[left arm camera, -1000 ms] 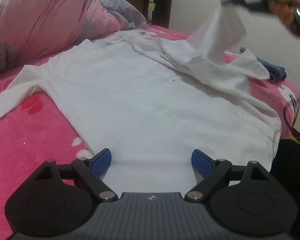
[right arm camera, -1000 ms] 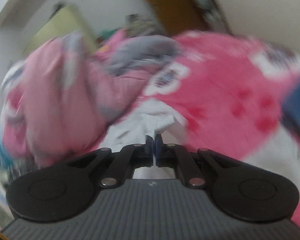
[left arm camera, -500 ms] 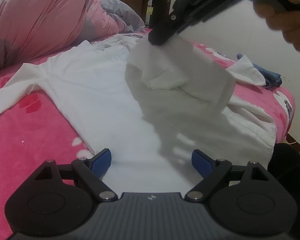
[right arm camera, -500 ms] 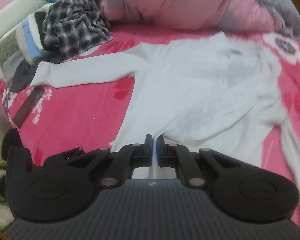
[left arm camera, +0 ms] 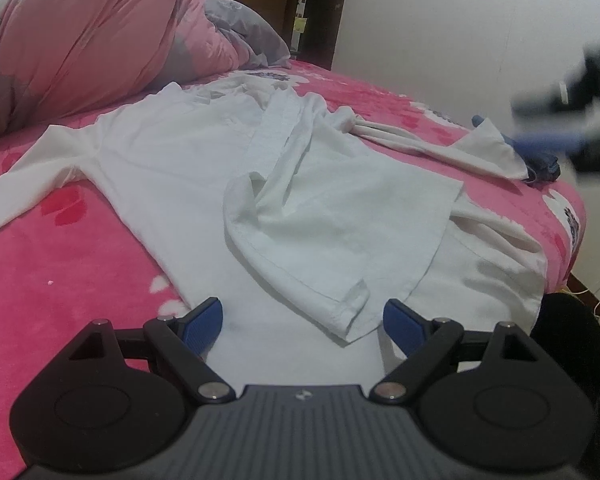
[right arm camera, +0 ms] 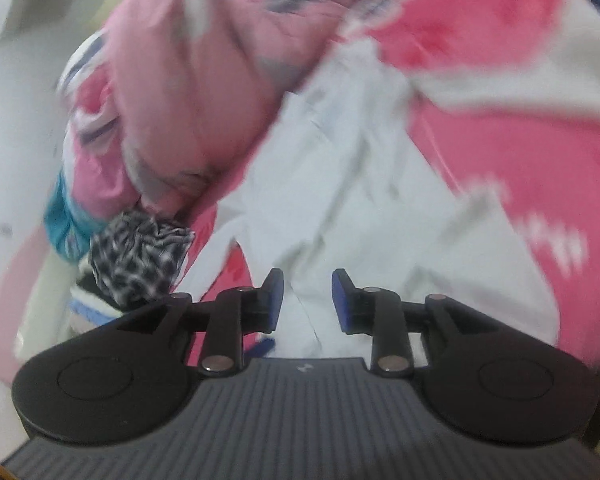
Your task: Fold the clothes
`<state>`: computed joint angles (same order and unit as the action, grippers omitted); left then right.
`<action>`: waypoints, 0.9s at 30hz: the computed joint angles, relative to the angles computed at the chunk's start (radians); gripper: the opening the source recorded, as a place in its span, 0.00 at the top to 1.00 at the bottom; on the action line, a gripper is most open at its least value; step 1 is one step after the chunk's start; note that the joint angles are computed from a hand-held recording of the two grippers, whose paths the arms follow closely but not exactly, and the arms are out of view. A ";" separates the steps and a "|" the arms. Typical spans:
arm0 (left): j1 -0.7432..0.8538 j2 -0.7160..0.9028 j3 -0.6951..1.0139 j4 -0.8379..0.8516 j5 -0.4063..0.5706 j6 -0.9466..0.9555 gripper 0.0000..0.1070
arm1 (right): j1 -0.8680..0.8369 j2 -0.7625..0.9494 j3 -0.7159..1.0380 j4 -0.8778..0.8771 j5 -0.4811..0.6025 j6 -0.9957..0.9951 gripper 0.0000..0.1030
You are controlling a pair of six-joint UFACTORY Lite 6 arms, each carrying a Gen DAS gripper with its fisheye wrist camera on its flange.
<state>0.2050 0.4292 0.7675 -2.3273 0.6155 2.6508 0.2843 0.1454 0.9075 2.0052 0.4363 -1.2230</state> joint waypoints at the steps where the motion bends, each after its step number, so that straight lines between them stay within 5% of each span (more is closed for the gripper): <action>1: 0.004 -0.012 -0.008 -0.001 -0.001 0.004 0.18 | -0.005 0.013 -0.041 0.089 0.037 -0.062 0.74; 5: -0.004 -0.098 -0.078 -0.127 0.011 0.122 0.20 | -0.007 0.152 -0.056 0.254 0.138 -0.144 0.74; 9: -0.065 -0.167 -0.128 -0.277 0.017 0.289 0.24 | 0.007 0.230 -0.019 0.360 0.127 -0.225 0.74; 18: -0.251 -0.035 0.034 -0.492 -0.185 0.458 0.59 | 0.001 0.281 -0.040 0.525 0.176 -0.340 0.74; 22: -0.221 -0.012 0.059 -0.439 -0.187 0.360 0.93 | 0.002 0.286 -0.035 0.547 0.163 -0.365 0.74; 27: -0.103 -0.058 0.032 -0.153 -0.136 0.002 0.95 | -0.004 0.275 -0.041 0.578 0.147 -0.401 0.74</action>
